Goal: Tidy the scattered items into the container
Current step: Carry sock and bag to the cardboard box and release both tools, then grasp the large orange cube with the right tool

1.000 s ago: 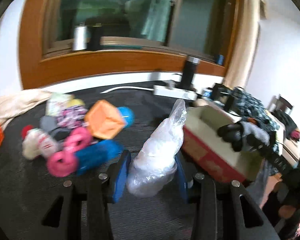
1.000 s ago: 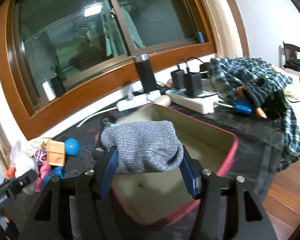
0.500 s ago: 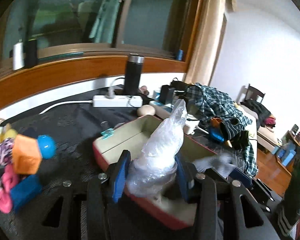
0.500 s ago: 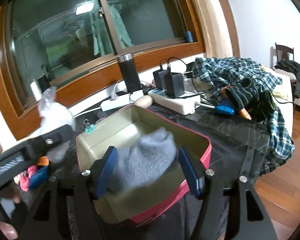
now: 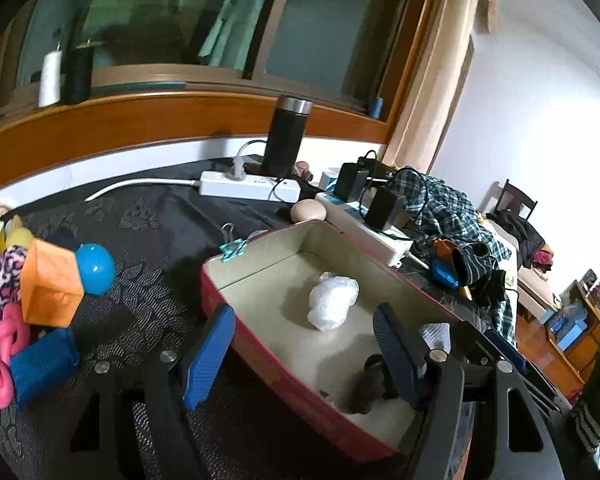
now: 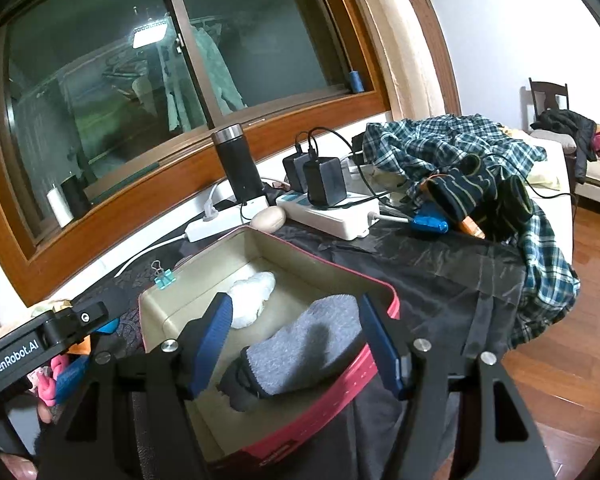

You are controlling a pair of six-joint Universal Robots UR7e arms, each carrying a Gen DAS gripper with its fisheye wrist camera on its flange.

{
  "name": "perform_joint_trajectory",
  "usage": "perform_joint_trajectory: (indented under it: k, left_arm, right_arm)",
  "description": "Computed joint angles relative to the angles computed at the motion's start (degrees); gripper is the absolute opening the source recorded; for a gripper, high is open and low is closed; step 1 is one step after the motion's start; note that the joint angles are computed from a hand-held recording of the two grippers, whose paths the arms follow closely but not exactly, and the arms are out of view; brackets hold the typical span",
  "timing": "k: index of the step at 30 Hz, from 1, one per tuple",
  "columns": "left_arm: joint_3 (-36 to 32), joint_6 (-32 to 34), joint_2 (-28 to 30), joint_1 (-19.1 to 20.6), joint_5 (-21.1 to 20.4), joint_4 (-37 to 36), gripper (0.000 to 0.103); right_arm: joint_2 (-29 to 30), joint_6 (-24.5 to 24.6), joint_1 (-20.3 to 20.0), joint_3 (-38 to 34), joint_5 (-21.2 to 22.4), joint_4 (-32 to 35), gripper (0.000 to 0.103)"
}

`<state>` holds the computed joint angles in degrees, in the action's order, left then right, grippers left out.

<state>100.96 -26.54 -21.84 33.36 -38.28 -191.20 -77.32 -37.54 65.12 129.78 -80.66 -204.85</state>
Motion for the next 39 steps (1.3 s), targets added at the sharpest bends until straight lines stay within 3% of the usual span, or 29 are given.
perform_joint_trajectory:
  k: [5,8,16,25,31,39]
  left_arm:
    - [1.08,-2.03,-0.69,-0.1,0.65,0.8,0.073]
    - [1.79,-3.43,-1.17,-0.27,1.5,1.26,0.083]
    - [5.5,-6.88,-3.68,-1.15,4.4,2.35,0.083]
    - [14.86,-17.66,-10.27,-1.79,9.46,7.13,0.083]
    - [23.99,-29.36,-17.63,-2.81,14.67,13.64,0.083]
    - [34.99,-56.57,-30.92,-3.46,17.98,36.94,0.083]
  right_arm:
    - [0.28,0.03,0.02,0.15,-0.07,0.15,0.073]
    - [0.35,0.16,0.08,0.27,-0.08,0.17,0.074]
    - [0.26,0.0,0.95,1.03,0.16,0.22,0.075]
    - [1.25,-2.98,4.38,3.2,-0.04,0.91,0.078]
    - [2.23,-4.43,7.22,4.12,-0.54,1.83,0.079]
    - [4.95,-5.51,12.23,3.24,-3.06,7.14,0.079]
